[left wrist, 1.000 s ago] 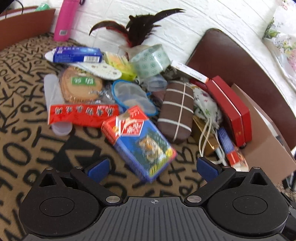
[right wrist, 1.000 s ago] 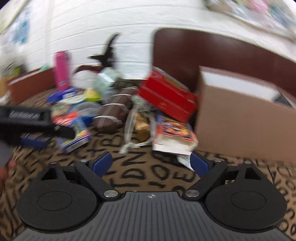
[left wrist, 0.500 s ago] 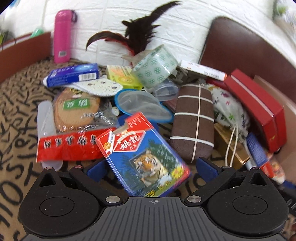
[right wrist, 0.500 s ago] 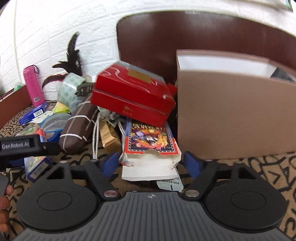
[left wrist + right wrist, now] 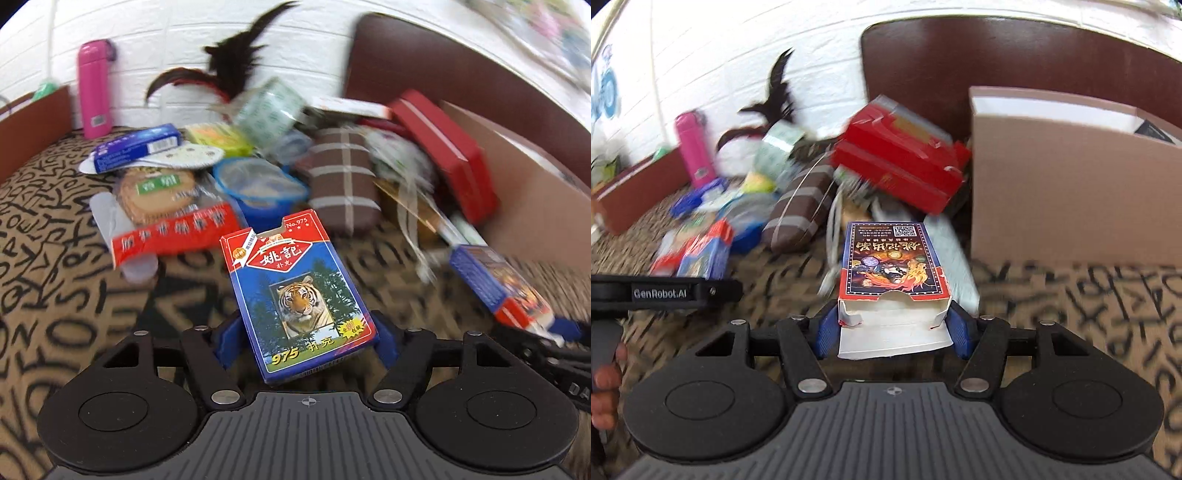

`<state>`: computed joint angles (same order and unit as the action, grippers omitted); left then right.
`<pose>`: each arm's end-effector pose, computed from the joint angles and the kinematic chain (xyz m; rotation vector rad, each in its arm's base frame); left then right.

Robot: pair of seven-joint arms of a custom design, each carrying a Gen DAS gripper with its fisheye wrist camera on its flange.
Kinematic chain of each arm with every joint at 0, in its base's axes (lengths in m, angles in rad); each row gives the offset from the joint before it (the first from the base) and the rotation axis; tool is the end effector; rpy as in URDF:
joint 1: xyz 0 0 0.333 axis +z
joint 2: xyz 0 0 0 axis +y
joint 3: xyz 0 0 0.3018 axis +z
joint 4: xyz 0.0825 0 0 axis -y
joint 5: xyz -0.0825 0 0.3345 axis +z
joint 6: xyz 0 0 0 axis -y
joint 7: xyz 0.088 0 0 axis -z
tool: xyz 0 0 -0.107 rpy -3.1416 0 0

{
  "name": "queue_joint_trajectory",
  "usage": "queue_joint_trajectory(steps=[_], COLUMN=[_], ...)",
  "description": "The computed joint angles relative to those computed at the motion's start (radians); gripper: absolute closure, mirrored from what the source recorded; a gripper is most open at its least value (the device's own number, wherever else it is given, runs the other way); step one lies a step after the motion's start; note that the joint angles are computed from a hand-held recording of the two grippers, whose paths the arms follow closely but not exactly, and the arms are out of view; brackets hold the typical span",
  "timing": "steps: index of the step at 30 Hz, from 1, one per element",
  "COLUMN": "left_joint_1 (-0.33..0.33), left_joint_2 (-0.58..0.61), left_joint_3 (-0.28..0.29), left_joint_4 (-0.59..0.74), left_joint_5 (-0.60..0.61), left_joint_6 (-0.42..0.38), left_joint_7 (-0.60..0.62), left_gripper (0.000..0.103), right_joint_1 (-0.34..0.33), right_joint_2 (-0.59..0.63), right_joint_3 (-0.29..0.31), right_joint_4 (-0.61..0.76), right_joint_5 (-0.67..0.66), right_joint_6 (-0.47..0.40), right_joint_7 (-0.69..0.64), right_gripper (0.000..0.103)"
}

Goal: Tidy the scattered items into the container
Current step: 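Grasp the tiger card box with the left gripper while the right gripper grasps the dark blue card box, then carry both card boxes into the cardboard box and open both grippers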

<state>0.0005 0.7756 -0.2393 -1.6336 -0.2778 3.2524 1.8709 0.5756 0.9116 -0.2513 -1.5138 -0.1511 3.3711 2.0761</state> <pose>0.6848 -0.0974 0.2951 -1.6793 1.8680 -0.9739 0.6459 0.2931 0.2713 -1.7267 1.4377 -0.6183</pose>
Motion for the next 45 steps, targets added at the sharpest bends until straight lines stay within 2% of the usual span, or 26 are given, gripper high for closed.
queue_joint_trajectory(steps=[3,5,6,8,10,12,13,15,17,19,22,24,28,31,33,35,38,40,43,45], left_joint_1=[0.142,0.205,0.214,0.181,0.119,0.091,0.077,0.017,-0.053,-0.115,-0.118,-0.14,-0.163,-0.168,-0.175,-0.189,-0.171,-0.178,-0.128,-0.102], left_joint_2=[-0.07,-0.098,-0.107,-0.116,-0.117,-0.11,-0.106,-0.102,-0.1,-0.1,-0.097,-0.086,-0.079,-0.073,-0.065,-0.063,-0.069,-0.082,-0.103,-0.113], left_joint_3=[-0.151,-0.216,-0.224,-0.188,-0.121,-0.093,-0.079,-0.015,0.062,0.13,0.133,0.158,0.183,0.189,0.195,0.209,0.185,0.187,0.118,0.079], left_joint_4=[-0.149,-0.214,-0.23,-0.234,-0.213,-0.193,-0.184,-0.169,-0.165,-0.167,-0.156,-0.137,-0.127,-0.121,-0.112,-0.11,-0.111,-0.119,-0.14,-0.15], left_joint_5=[0.037,0.037,0.032,0.011,-0.009,-0.016,-0.017,-0.012,0.003,0.013,0.016,0.008,0.017,0.015,0.018,0.026,0.039,0.044,0.056,0.061], left_joint_6=[0.019,0.032,0.035,0.044,0.036,0.032,0.027,0.023,0.028,0.041,0.029,0.024,0.023,0.026,0.025,0.029,0.023,0.007,-0.006,-0.004], left_joint_7=[0.079,0.092,0.086,0.055,0.018,-0.003,-0.009,-0.018,-0.012,-0.007,-0.004,-0.017,-0.016,-0.02,-0.019,-0.01,0.01,0.019,0.047,0.063], left_gripper=[0.02,0.015,0.012,0.009,0.008,0.005,0.003,0.003,0.007,0.017,0.016,0.013,0.018,0.014,0.015,0.023,0.039,0.04,0.04,0.04], right_joint_1=[0.084,0.134,0.147,0.183,0.225,0.256,0.266,0.254,0.234,0.222,0.168,0.148,0.151,0.14,0.135,0.153,0.155,0.149,0.076,0.073], right_joint_2=[-0.079,-0.124,-0.144,-0.171,-0.175,-0.163,-0.159,-0.155,-0.15,-0.139,-0.142,-0.142,-0.13,-0.123,-0.113,-0.095,-0.086,-0.091,-0.125,-0.144], right_joint_3=[-0.067,-0.099,-0.101,-0.118,-0.146,-0.172,-0.18,-0.165,-0.143,-0.13,-0.072,-0.051,-0.06,-0.054,-0.052,-0.077,-0.082,-0.074,0.012,0.019], right_joint_4=[-0.164,-0.262,-0.299,-0.359,-0.387,-0.384,-0.38,-0.367,-0.351,-0.332,-0.309,-0.301,-0.274,-0.256,-0.242,-0.232,-0.224,-0.23,-0.271,-0.3], right_joint_5=[0.007,0.033,0.043,0.077,0.124,0.169,0.192,0.22,0.238,0.249,0.225,0.218,0.22,0.207,0.193,0.191,0.185,0.181,0.144,0.151], right_joint_6=[0.047,0.078,0.09,0.114,0.129,0.132,0.129,0.128,0.129,0.126,0.106,0.105,0.092,0.067,0.055,0.063,0.07,0.078,0.134,0.167], right_joint_7=[-0.023,-0.051,-0.066,-0.094,-0.124,-0.154,-0.165,-0.18,-0.198,-0.222,-0.238,-0.237,-0.236,-0.229,-0.219,-0.211,-0.206,-0.201,-0.192,-0.199], right_gripper=[0.038,0.036,0.036,0.032,0.028,0.028,0.028,0.028,0.028,0.029,0.03,0.029,0.029,0.03,0.031,0.037,0.038,0.038,0.038,0.038])
